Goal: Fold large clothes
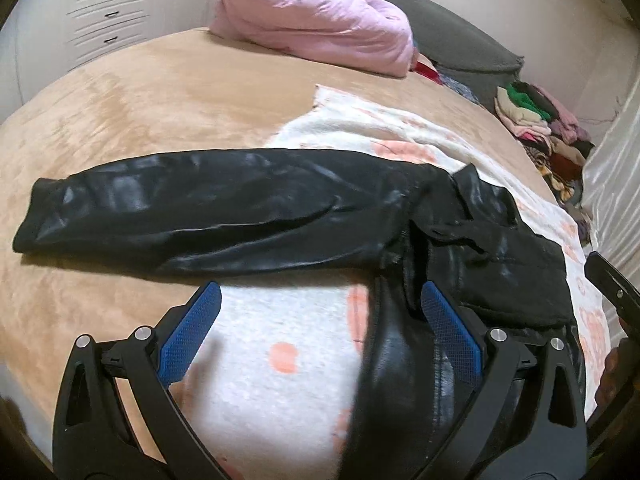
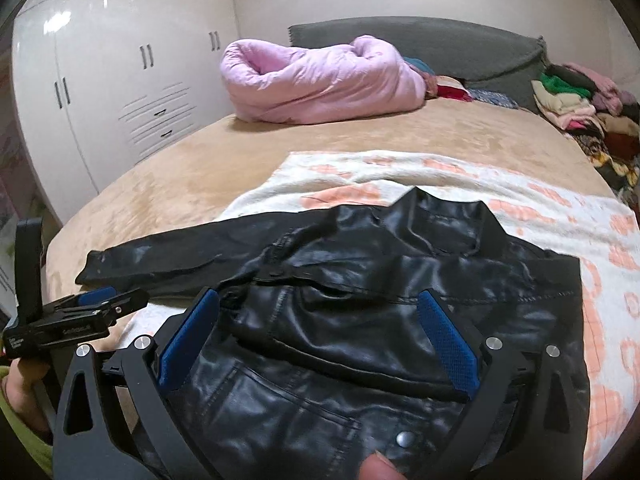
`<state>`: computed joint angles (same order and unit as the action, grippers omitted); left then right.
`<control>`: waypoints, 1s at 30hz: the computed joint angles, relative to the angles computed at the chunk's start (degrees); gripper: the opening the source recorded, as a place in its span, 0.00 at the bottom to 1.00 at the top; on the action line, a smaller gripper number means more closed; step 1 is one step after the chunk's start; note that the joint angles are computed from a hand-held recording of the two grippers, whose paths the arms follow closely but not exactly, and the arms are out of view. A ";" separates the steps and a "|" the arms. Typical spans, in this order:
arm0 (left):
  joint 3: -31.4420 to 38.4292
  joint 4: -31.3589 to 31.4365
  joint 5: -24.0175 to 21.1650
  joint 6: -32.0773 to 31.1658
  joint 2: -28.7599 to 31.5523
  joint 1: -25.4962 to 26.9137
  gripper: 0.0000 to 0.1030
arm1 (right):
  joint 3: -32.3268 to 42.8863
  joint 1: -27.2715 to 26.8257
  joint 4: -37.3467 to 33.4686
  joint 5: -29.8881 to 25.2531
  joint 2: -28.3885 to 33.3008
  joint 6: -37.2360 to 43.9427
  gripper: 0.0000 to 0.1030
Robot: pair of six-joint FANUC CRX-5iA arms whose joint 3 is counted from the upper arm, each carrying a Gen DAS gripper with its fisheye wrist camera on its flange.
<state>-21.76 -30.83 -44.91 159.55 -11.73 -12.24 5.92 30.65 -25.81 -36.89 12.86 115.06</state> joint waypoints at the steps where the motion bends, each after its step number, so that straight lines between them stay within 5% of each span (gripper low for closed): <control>1: -0.25 0.01 0.05 0.26 -0.22 0.21 0.91 | -0.04 0.74 0.96 0.32 0.14 -0.54 0.96; 15: -3.74 -3.78 -3.23 6.79 -5.82 3.70 0.91 | 3.46 6.38 1.88 -1.60 2.91 2.90 0.96; 30: -11.80 1.71 -0.04 9.56 -11.55 14.02 0.91 | 5.54 10.25 1.33 -4.39 5.59 4.43 0.96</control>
<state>-33.56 -29.12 -44.95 169.11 -23.28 1.79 11.46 40.90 -24.48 -41.29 18.45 119.49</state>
